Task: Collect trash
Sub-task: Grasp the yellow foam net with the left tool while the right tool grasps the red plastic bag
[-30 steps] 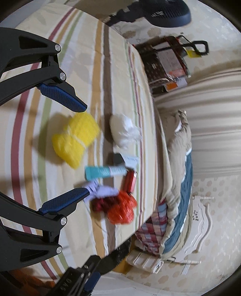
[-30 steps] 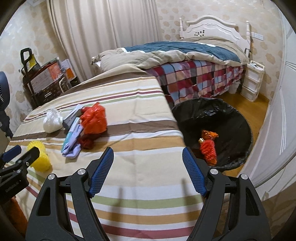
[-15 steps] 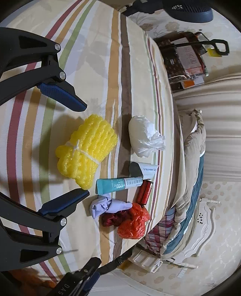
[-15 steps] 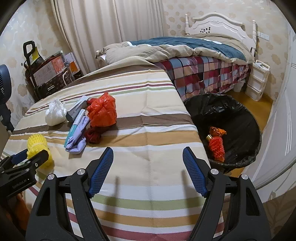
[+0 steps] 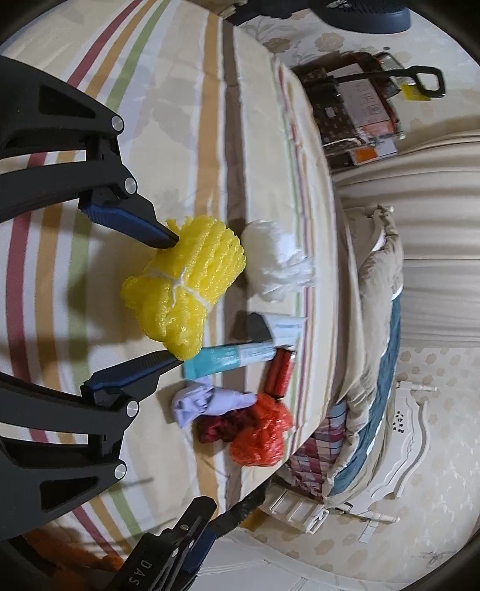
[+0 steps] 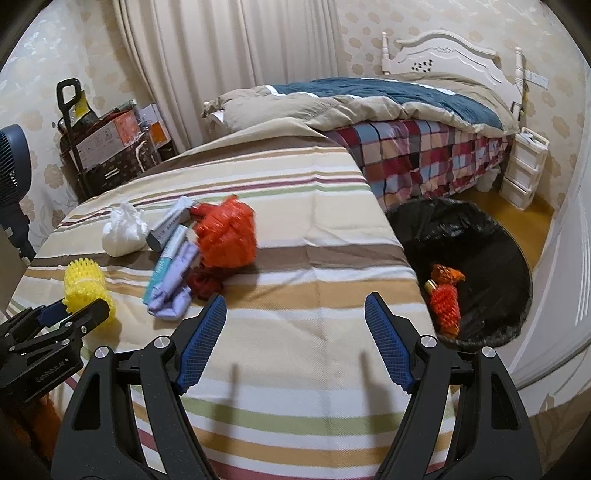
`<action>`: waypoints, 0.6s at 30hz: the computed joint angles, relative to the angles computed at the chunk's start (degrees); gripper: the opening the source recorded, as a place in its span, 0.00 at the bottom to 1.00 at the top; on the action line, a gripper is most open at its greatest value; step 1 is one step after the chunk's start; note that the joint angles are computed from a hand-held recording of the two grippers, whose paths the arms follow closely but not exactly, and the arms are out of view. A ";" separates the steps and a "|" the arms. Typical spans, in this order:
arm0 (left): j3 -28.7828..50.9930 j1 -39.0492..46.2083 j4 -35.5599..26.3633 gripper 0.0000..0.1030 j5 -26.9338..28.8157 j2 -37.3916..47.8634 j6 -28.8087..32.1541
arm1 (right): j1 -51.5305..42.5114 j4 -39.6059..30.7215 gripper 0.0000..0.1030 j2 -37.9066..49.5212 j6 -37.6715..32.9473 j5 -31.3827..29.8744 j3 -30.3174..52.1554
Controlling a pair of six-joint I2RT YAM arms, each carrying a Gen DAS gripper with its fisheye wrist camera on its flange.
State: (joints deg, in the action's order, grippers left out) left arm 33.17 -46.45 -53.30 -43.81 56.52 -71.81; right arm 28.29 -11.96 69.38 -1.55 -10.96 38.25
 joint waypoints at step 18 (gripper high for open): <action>-3.08 16.78 5.91 0.57 4.07 -10.29 16.96 | 8.61 2.78 0.55 15.42 0.79 4.07 11.79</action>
